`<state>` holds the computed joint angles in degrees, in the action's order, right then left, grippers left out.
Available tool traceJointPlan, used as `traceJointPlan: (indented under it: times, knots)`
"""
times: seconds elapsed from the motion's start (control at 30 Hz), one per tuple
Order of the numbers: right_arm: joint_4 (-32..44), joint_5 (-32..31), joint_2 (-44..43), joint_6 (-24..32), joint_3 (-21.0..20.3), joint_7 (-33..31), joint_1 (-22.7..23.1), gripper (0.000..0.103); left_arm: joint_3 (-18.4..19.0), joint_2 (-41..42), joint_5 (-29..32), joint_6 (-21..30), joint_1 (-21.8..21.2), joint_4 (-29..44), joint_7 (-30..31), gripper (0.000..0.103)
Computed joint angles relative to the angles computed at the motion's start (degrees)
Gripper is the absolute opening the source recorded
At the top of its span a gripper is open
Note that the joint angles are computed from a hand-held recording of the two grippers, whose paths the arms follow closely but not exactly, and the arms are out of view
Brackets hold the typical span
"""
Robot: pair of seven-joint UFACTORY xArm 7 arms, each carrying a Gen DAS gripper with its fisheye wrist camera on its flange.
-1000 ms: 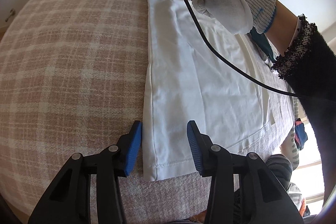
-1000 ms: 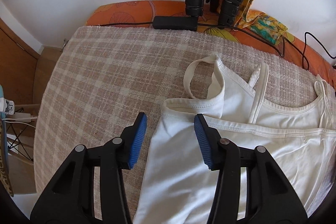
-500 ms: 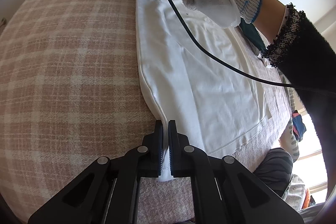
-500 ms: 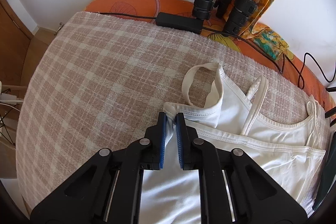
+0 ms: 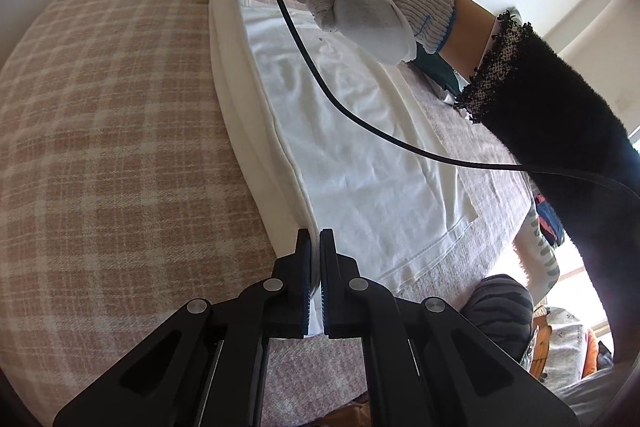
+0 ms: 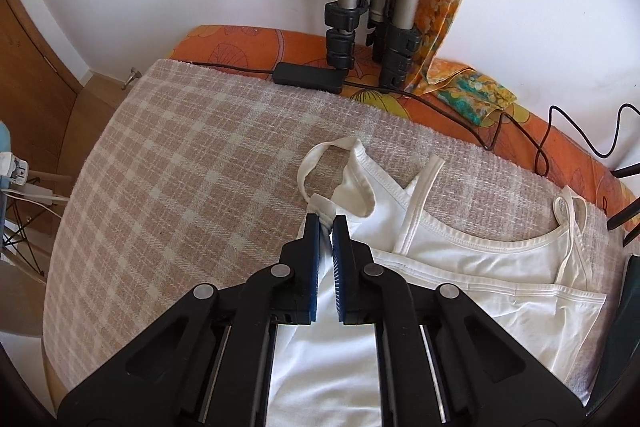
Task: Fold small clothes
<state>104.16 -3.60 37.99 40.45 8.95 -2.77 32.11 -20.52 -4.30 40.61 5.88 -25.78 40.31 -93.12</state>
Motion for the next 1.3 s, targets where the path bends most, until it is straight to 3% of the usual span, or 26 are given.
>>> traceJointPlan:
  times: [0.17,0.47,0.57,0.67,0.73,0.87,0.97,1.1,1.17,1.3]
  knots:
    - [-3.4,0.5,-2.4,-1.1,-0.6,-1.2,-2.9,0.007,2.0,5.5,-12.3,2.6,-4.1,5.0,17.2,0.002]
    - [-4.7,1.0,-0.8,-2.1,-0.8,-0.7,-5.8,0.007,4.4,12.8,-24.5,5.2,-8.2,12.2,32.5,0.002]
    - [-5.0,1.1,-0.5,-2.5,-0.4,-1.8,-5.7,0.007,3.4,14.1,-31.8,6.0,-7.9,13.2,38.5,0.002]
    - [-4.8,0.7,-0.2,-2.1,-0.9,-1.4,-5.2,0.012,0.7,14.4,-41.9,6.9,-6.3,13.5,46.2,0.020]
    - [-6.8,2.3,-1.5,-4.0,0.2,-2.4,-6.6,0.022,1.2,13.1,-43.4,5.1,-7.5,12.2,47.5,0.028]
    - [-13.3,7.4,-6.8,-8.3,2.7,-5.7,-10.8,0.037,4.6,9.4,-38.4,2.8,-11.2,9.5,40.7,0.031]
    - [-19.3,11.8,-12.2,-10.7,4.4,-10.1,-14.3,0.037,7.0,5.2,-25.2,-0.1,-12.3,5.6,25.3,0.031]
    - [-26.3,18.1,-19.0,-12.1,5.7,-16.6,-18.0,0.037,3.4,1.2,-13.3,-4.1,-7.9,1.8,10.5,0.031]
    - [-29.5,20.2,-21.9,-12.7,5.3,-18.9,-18.5,0.037,1.9,0.3,-14.5,-4.5,-7.1,0.8,10.9,0.031]
    - [-35.5,26.7,-27.6,-13.0,4.6,-25.5,-20.3,0.037,-1.5,1.6,-11.2,-0.1,-5.2,3.8,6.1,0.031]
